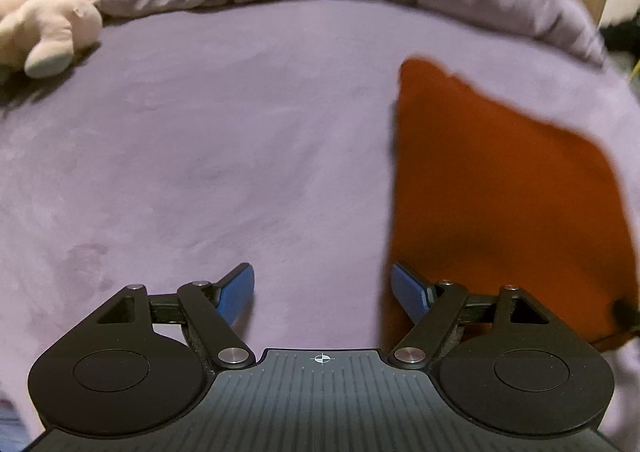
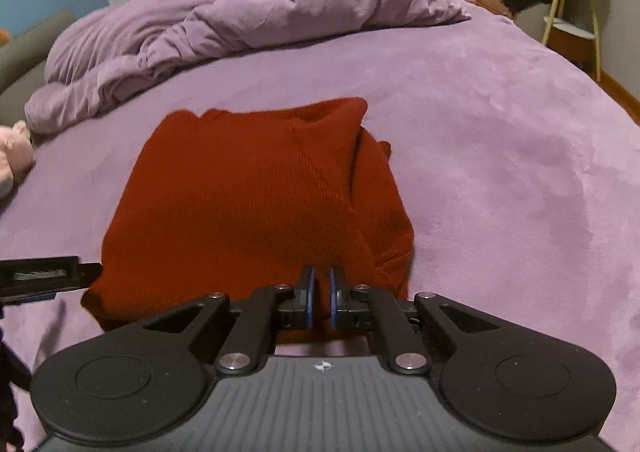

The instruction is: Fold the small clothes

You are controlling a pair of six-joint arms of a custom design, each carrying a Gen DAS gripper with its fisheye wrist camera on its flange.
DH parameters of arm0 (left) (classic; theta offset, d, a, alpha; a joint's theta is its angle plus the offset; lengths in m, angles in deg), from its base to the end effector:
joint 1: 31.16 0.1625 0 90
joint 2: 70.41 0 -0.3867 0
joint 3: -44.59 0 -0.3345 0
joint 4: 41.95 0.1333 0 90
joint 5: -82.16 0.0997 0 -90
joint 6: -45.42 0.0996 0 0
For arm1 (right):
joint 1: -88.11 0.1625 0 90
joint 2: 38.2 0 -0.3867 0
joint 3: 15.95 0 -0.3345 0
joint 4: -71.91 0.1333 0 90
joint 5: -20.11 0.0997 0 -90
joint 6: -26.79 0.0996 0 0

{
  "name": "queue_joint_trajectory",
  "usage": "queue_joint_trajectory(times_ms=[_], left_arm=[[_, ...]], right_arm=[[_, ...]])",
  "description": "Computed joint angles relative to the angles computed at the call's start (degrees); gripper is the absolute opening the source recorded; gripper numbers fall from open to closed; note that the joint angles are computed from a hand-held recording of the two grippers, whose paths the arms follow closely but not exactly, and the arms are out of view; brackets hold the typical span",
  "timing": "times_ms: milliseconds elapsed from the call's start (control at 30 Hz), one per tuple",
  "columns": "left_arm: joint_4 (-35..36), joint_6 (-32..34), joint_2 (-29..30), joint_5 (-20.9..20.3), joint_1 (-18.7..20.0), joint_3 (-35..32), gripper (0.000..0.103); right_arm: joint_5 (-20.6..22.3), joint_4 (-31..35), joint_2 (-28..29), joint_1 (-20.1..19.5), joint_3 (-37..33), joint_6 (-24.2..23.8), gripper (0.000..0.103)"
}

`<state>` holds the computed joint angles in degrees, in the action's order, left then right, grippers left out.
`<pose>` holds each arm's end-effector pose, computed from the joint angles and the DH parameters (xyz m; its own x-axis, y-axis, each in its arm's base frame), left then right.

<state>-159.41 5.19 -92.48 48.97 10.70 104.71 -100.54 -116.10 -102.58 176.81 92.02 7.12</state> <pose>-0.3840 -0.6350 0.0297 -0.6643 -0.0340 -0.7467 0.3970 0.8304 -0.3910 0.0703 -0.5389 0.3118 -0.8055 0.2129 0.5531 -0.2739 0.6938 -0.6660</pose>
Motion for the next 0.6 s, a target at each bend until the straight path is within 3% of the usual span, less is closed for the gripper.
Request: queue_joint_trajectory(times_ms=[67,167,233,300,333,400,467,600], left_arm=[[3.74,-2.6,-0.64,-1.55,0.38,0.09,0.079],[-2.08,-3.84,-4.55,-4.83,-0.25,6.95,0.079],[-4.12,-4.73,-6.84,-6.65,-1.21,10.61,0.081],[-6.74,-3.83,-8.61,-7.45,-2.51,13.8,0.086],[-8.39,-2.93,-9.42,-7.67,-3.14,15.48,0.088],[-10.68,-1.05,-10.38,-7.47,-4.41,17.6,0.091],[-12.11,0.66,-11.08,-6.73,-5.52,19.0,0.094],[-11.54,2.21,-11.3,-5.67,-6.46,18.3,0.096]], right_arm=[[-2.48,2.59,-0.64,1.02,0.06,0.43,0.007],[-7.24,8.12,-1.87,2.46,1.37,2.04,0.038],[-6.83,8.01,-3.87,2.53,4.99,2.69,0.042],[-6.26,7.81,-5.96,2.82,8.22,3.91,0.051],[-6.25,8.02,-6.85,3.16,9.29,4.59,0.054],[-6.84,9.59,-8.11,4.15,10.2,6.01,0.07],[-8.39,10.87,-8.36,5.42,9.74,6.79,0.077],[-11.27,12.06,-7.74,8.07,8.53,6.52,0.099]])
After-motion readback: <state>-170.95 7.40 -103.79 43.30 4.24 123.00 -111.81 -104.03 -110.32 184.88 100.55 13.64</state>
